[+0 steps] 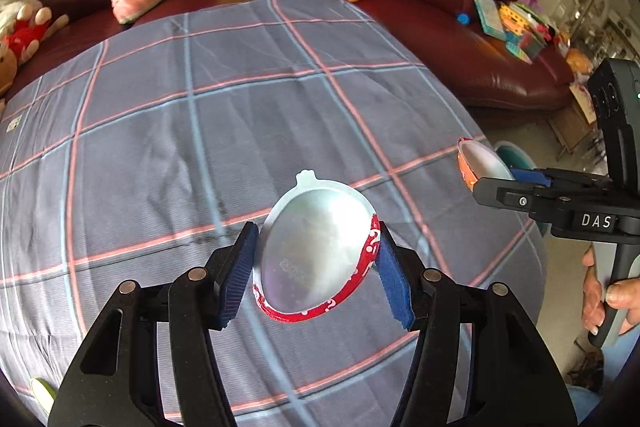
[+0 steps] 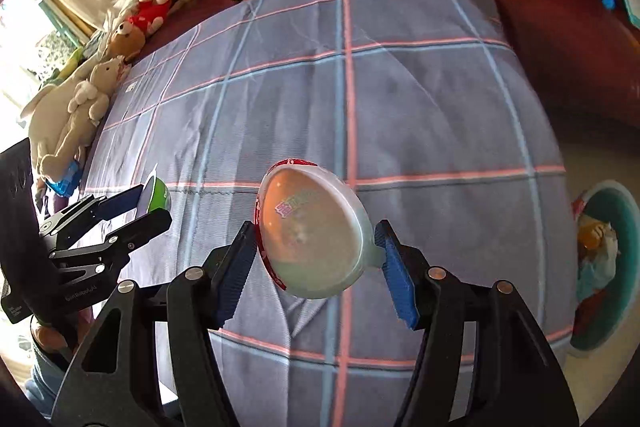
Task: Collect trash
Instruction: 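Carry both lids to the bin and open both tools to drop them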
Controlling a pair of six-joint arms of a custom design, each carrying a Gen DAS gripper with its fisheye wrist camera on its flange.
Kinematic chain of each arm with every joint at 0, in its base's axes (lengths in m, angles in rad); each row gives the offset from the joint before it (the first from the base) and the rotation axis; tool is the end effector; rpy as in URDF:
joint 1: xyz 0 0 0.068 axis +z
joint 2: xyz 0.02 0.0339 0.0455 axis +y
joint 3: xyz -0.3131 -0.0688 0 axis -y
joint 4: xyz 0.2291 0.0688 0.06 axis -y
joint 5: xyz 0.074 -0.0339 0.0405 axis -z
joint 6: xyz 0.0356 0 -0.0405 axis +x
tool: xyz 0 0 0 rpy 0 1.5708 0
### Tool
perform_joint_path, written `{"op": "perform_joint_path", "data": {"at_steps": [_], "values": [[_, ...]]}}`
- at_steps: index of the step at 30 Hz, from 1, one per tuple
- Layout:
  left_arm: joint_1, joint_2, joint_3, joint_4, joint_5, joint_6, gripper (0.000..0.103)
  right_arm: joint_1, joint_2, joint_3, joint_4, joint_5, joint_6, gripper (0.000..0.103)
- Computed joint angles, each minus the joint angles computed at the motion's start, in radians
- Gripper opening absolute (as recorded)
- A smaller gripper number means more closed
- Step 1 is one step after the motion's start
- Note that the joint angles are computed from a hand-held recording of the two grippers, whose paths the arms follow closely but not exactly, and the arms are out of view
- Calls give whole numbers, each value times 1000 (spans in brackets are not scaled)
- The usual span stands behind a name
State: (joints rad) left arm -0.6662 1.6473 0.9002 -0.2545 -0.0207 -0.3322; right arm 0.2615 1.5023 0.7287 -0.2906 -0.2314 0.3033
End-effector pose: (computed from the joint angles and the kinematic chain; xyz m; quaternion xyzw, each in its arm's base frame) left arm 0.2456 -0.1921 0.2217 0.1567 0.9469 -0.1257 0.2512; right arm 0.2463 0.0744 0.2137 -0.0088 0.9620 0.1767 0.2079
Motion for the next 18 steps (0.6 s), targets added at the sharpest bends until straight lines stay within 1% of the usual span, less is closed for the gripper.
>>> {"op": "perform_joint_path", "data": {"at_steps": [4, 8, 12, 13, 14, 18], "values": [[-116, 86, 124, -46, -34, -19, 59, -194, -112, -73, -41, -69, -91, 59], [-212, 186, 273, -101, -57, -29, 59, -443, -182, -109, -111, -160, -244, 59], [-288, 295, 438, -169, -74, -25, 59, -719, -177, -114, -178, -263, -427, 59], [-300, 319, 472, -182, -75, -23, 59, -765, -178, -116, -190, -280, -456, 59], [-313, 343, 509, -197, -74, -19, 59, -849, -162, -110, -212, -312, -515, 59], [-364, 449, 681, -278, -75, -10, 59, -1054, -120, -87, -274, -376, -654, 59]]}}
